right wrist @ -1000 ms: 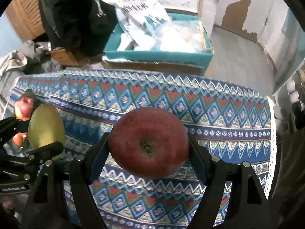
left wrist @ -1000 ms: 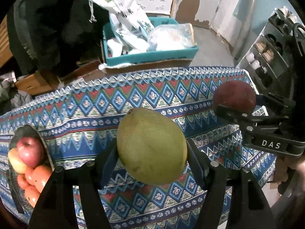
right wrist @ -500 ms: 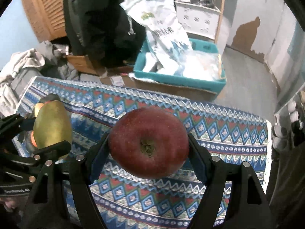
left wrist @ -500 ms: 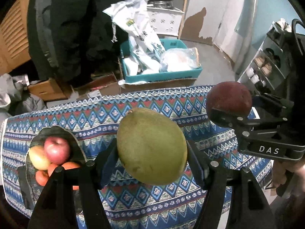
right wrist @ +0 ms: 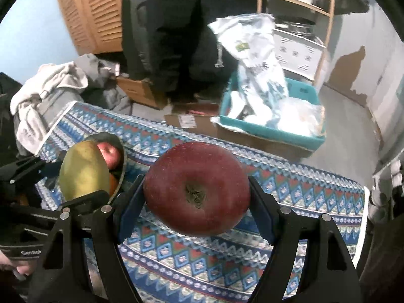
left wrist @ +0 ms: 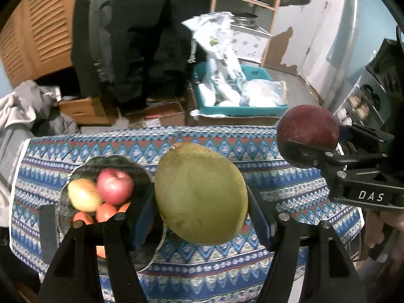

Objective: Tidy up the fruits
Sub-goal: 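Carry the pear in the left tool and the apple in the right tool to the bowl, then lower the pear into the bowl with the left tool while the right tool releases the apple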

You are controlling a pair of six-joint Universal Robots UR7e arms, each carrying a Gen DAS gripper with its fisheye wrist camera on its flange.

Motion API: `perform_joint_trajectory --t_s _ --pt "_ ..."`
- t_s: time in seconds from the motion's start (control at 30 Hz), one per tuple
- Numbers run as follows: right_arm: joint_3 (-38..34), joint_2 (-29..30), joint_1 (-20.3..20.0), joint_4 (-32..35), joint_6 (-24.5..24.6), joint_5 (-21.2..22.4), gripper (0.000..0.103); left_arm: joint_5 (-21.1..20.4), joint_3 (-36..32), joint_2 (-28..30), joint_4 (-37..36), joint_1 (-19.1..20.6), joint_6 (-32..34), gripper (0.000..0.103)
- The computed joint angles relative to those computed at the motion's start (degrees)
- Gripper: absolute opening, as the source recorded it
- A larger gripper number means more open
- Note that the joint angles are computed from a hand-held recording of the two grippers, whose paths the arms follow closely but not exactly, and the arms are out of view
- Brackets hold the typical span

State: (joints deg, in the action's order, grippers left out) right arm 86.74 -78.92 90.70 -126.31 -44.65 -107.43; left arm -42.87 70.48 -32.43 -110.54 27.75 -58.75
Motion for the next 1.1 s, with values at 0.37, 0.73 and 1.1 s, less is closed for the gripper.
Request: perform_joint_trajectory --t_s 0.37,0.73,1.1 --pt "2.16 2.33 2.85 2.14 1.35 0.02 0.078 1.34 9.86 -8.13 2.21 0.50 -6.52 0.070" --pt "3.72 5.96 5.44 2.82 2.42 -0.79 0.078 0.47 18.87 -14.61 2.64 2.21 -11.95 0.070" --pt "4.71 10.89 6.81 1.83 3.12 -3.48 0.078 -1.40 24.80 -18.37 0.62 4.65 -14.19 0.070"
